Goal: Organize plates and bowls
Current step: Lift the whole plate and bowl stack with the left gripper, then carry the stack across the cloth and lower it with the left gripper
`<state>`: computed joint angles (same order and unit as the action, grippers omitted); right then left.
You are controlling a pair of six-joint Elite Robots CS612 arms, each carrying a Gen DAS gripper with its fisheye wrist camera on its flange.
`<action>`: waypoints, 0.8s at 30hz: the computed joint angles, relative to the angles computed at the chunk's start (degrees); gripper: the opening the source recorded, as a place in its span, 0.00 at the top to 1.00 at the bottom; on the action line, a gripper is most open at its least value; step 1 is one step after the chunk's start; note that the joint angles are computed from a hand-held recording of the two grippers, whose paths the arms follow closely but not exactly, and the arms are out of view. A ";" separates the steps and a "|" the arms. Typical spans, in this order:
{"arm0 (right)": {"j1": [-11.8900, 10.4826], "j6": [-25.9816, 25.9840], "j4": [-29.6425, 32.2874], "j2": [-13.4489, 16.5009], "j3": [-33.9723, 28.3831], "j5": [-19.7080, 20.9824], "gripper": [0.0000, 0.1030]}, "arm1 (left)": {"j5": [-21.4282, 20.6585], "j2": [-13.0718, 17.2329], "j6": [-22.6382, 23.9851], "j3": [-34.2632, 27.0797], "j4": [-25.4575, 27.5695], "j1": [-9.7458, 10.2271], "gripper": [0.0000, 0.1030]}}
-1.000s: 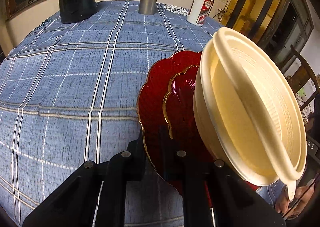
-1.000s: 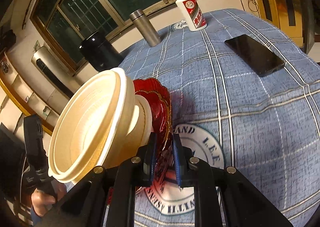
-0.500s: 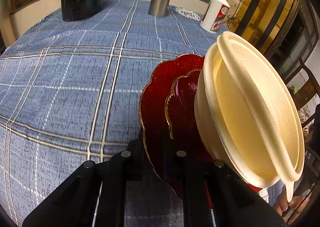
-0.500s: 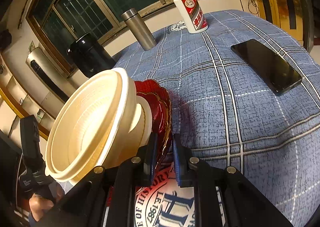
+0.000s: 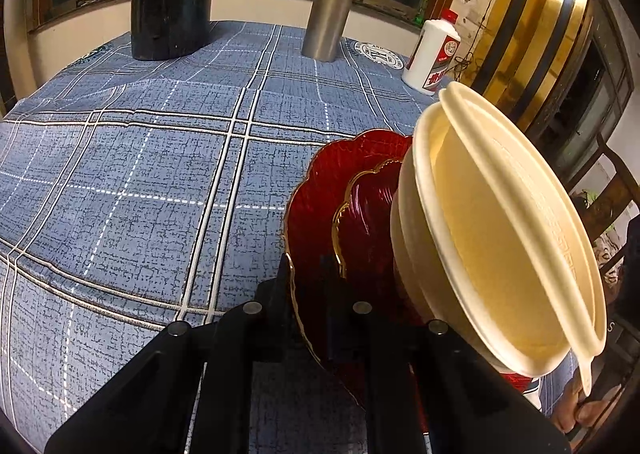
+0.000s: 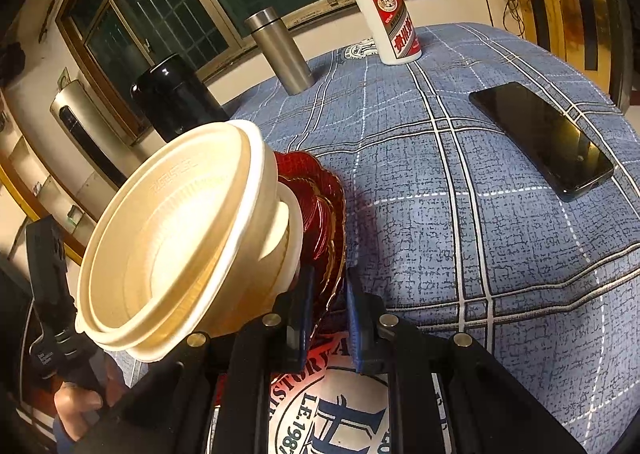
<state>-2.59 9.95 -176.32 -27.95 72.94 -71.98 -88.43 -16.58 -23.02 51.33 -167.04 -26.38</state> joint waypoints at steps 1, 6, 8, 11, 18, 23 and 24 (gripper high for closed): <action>-0.02 0.01 0.01 0.02 -0.02 0.04 0.85 | -0.30 0.03 -0.13 -0.02 -0.10 0.06 0.92; -0.04 0.08 0.28 0.12 -0.28 0.18 0.85 | 0.13 -0.03 0.21 0.15 -0.51 -0.02 0.92; -0.03 0.00 0.31 0.12 -0.30 0.10 0.85 | -0.28 -0.03 -0.02 0.17 -0.54 0.06 0.92; 0.00 -0.15 0.20 0.10 -0.26 -0.02 0.84 | -0.36 -0.02 -0.17 0.19 -0.61 0.11 0.92; 0.23 -1.32 -1.02 -0.27 0.20 -2.14 0.80 | 0.55 -0.13 -1.65 0.44 -0.21 0.30 0.72; -0.02 -0.53 -2.75 -0.48 0.79 -2.76 0.79 | 0.28 -0.78 -2.34 1.44 0.69 0.46 0.59; -0.06 -0.43 -3.17 -0.49 0.84 -2.73 0.79 | 0.34 -1.11 -2.28 2.05 0.63 0.41 0.56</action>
